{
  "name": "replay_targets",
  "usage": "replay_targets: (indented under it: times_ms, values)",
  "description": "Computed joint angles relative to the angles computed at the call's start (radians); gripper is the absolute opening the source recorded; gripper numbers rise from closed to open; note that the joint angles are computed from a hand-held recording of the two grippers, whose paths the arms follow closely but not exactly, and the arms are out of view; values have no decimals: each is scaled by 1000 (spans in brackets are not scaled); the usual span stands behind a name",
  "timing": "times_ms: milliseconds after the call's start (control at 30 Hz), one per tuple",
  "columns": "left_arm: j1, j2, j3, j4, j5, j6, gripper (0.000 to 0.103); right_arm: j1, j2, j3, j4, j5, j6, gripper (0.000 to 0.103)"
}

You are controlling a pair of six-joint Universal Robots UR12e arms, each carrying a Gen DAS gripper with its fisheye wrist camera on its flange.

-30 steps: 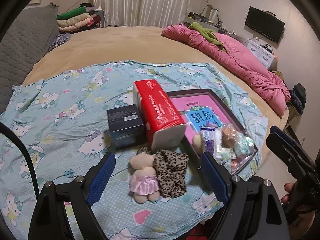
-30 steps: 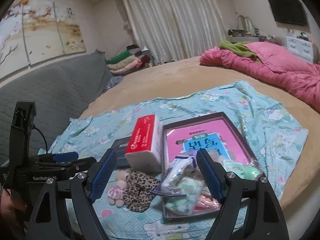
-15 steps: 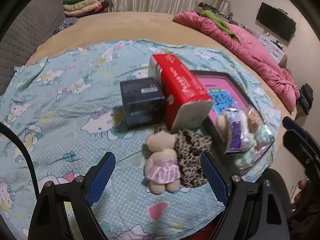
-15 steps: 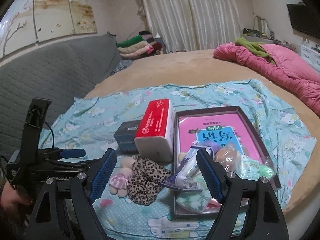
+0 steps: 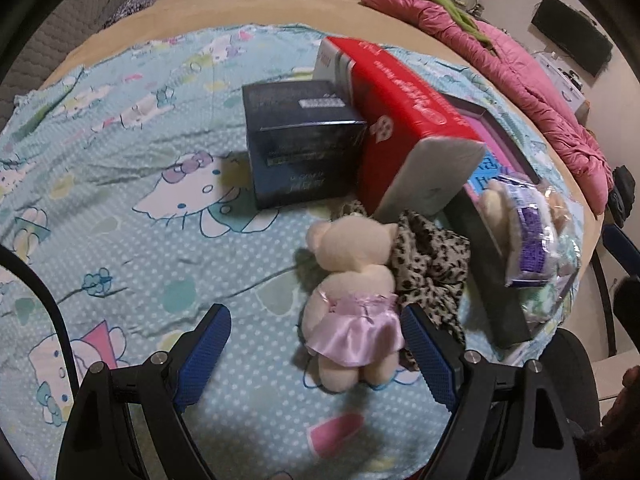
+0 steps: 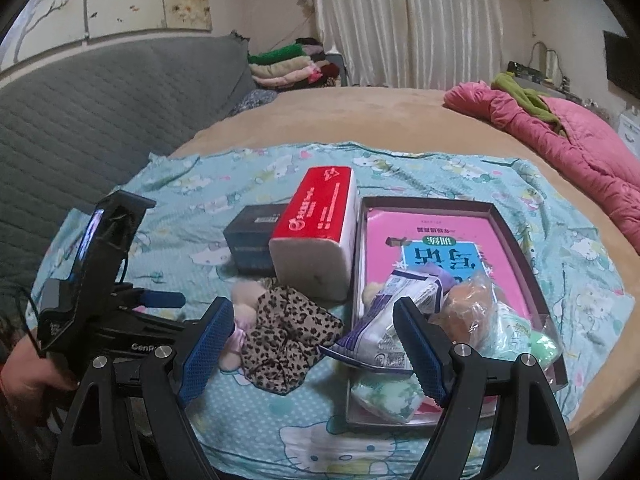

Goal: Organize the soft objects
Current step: 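Grasp the pink-dress teddy bear with the left tool while the right grasps the leopard scrunchie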

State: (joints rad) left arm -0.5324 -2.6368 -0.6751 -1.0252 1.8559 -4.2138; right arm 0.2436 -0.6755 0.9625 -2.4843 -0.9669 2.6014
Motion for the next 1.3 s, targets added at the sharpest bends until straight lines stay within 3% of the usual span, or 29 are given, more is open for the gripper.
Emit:
replay_targets:
  times_ms: [333,567,700,800,967,1300]
  values:
    - [19,-20,3,42,-51,13,85,17,11,-10,-3,-48,-69,83]
    - [31,-38,15,100,-115,52,66,33,15,-9,-8,-94,-185,83]
    - [36,-43,9,148,-147,68,46,44,18,-4,-19,-127,-255,83]
    - [36,-49,14,169,-156,90,42,48,25,-18,5,-132,-280,83]
    - [38,-23,-44,232,-163,72,41,60,35,-35,25,-160,-335,83]
    - [36,67,-185,256,-85,41,41,107,88,-141,211,-299,-498,83]
